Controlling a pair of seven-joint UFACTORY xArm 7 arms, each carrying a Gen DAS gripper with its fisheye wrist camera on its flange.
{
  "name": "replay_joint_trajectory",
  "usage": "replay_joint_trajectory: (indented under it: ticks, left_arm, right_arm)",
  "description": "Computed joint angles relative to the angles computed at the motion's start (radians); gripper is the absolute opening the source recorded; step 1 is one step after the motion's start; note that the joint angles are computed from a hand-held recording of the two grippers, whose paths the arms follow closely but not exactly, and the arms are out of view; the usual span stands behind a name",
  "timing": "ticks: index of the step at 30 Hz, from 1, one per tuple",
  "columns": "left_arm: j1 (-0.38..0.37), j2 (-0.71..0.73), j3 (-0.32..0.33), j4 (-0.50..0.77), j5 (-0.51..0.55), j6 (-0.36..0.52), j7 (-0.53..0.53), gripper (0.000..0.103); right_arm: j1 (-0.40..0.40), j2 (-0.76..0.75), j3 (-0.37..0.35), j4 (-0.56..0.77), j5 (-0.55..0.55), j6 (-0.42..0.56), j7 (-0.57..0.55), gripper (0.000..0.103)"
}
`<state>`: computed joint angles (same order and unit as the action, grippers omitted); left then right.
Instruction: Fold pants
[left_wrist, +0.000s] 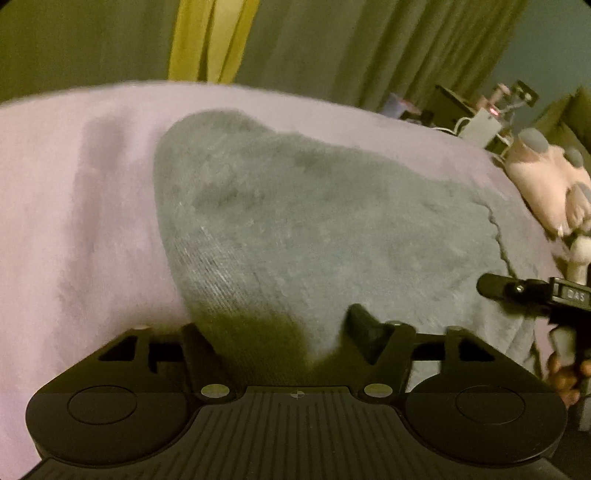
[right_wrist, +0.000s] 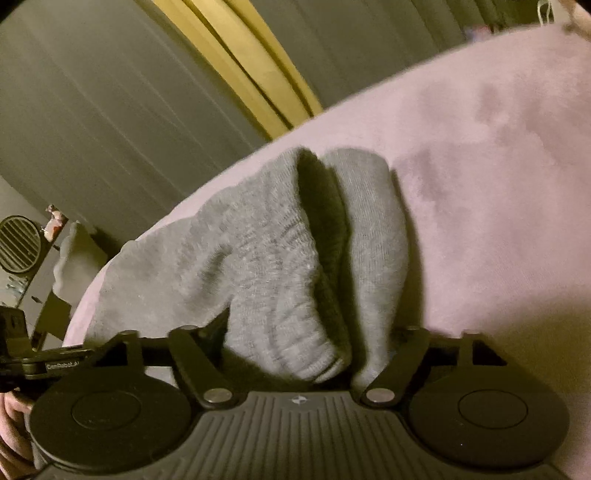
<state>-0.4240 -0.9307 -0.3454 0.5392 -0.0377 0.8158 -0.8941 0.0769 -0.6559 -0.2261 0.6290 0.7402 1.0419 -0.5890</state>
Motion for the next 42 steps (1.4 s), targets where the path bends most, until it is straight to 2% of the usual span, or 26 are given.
replay_joint_trajectory:
  ticks: [2,3,4,5,6,8,11,17,18,19,20,21,22,23,24,25,28,29,32,37,39,40,42]
  left_arm:
    - [0.01,0.01,0.008,-0.011,-0.019,-0.026,-0.028,0.077]
    - [0.016,0.018,0.006,-0.004,-0.019,-0.024,-0.039,0.072]
    - [0.016,0.022,0.004,0.003,-0.012,-0.027,-0.035,0.059]
    - [0.014,0.022,0.002,0.012,0.002,-0.026,-0.021,0.048]
    - [0.015,0.021,-0.003,0.021,0.016,-0.017,-0.011,0.045]
    - [0.018,0.017,-0.007,0.038,0.027,-0.003,-0.005,0.036]
    - [0.038,0.029,-0.016,0.072,0.048,0.004,0.001,0.033]
    - [0.131,0.075,-0.023,0.165,0.129,0.002,0.015,0.03]
    - [0.156,0.085,-0.028,0.186,0.152,0.015,0.016,0.032]
    - [0.19,0.097,-0.041,0.213,0.178,0.047,0.007,0.046]
    - [0.23,0.113,-0.063,0.249,0.211,0.099,-0.007,0.067]
    - [0.273,0.128,-0.097,0.29,0.254,0.175,-0.027,0.08]
    - [0.324,0.14,-0.146,0.334,0.308,0.267,-0.045,0.097]
    - [0.334,0.139,-0.167,0.348,0.354,0.318,-0.053,0.099]
    - [0.306,0.115,-0.156,0.327,0.373,0.326,-0.033,0.099]
    - [0.272,0.088,-0.139,0.3,0.363,0.326,-0.015,0.099]
    - [0.197,-0.001,-0.139,0.221,0.306,0.358,-0.038,0.099]
    - [0.178,-0.02,-0.138,0.203,0.286,0.369,-0.046,0.099]
    - [0.133,-0.064,-0.189,0.186,0.227,0.438,-0.1,0.099]
    - [0.105,-0.163,-0.287,0.211,0.199,0.566,-0.209,0.1]
    - [0.112,-0.202,-0.304,0.207,0.192,0.594,-0.256,0.1]
    - [0.121,-0.231,-0.321,0.202,0.188,0.617,-0.294,0.1]
    - [0.144,-0.269,-0.33,0.2,0.177,0.658,-0.353,0.1]
  right_arm:
    - [0.008,0.026,0.015,0.015,0.012,-0.007,0.017,0.099]
    - [0.006,0.026,0.038,0.018,0.001,-0.024,0.035,0.099]
    - [0.006,0.018,0.057,0.015,-0.012,-0.044,0.045,0.097]
    - [0.006,-0.005,0.074,0.003,-0.031,-0.067,0.046,0.085]
    - [0.007,-0.03,0.081,-0.008,-0.056,-0.078,0.044,0.071]
    - [0.02,-0.058,0.059,-0.011,-0.058,-0.076,0.05,0.063]
    - [0.045,-0.083,0.046,0.003,-0.039,-0.09,0.077,0.056]
    - [0.143,-0.028,0.052,0.099,0.045,-0.181,0.069,0.054]
    - [0.154,-0.007,0.062,0.116,0.053,-0.212,0.067,0.054]
    - [0.161,0.016,0.072,0.133,0.059,-0.243,0.071,0.056]
    - [0.159,0.04,0.09,0.148,0.051,-0.281,0.085,0.062]
    - [0.138,0.056,0.124,0.156,0.01,-0.321,0.125,0.07]
    - [0.103,0.064,0.168,0.161,-0.057,-0.354,0.19,0.085]
    - [0.068,0.055,0.21,0.147,-0.119,-0.402,0.255,0.091]
    - [0.056,0.033,0.221,0.121,-0.145,-0.444,0.282,0.094]
    - [0.061,0.012,0.212,0.102,-0.159,-0.456,0.288,0.097]
    - [0.117,-0.075,0.135,0.039,-0.164,-0.411,0.278,0.097]
    - [0.133,-0.102,0.119,0.019,-0.164,-0.398,0.283,0.095]
    - [0.159,-0.173,0.081,-0.031,-0.15,-0.355,0.314,0.074]
    - [0.151,-0.175,0.043,-0.064,-0.107,-0.27,0.455,0.071]
    - [0.154,-0.161,0.042,-0.064,-0.082,-0.28,0.48,0.06]
    - [0.149,-0.154,0.061,-0.062,-0.075,-0.286,0.518,0.06]
    - [0.15,-0.128,0.053,-0.051,-0.051,-0.275,0.568,0.061]
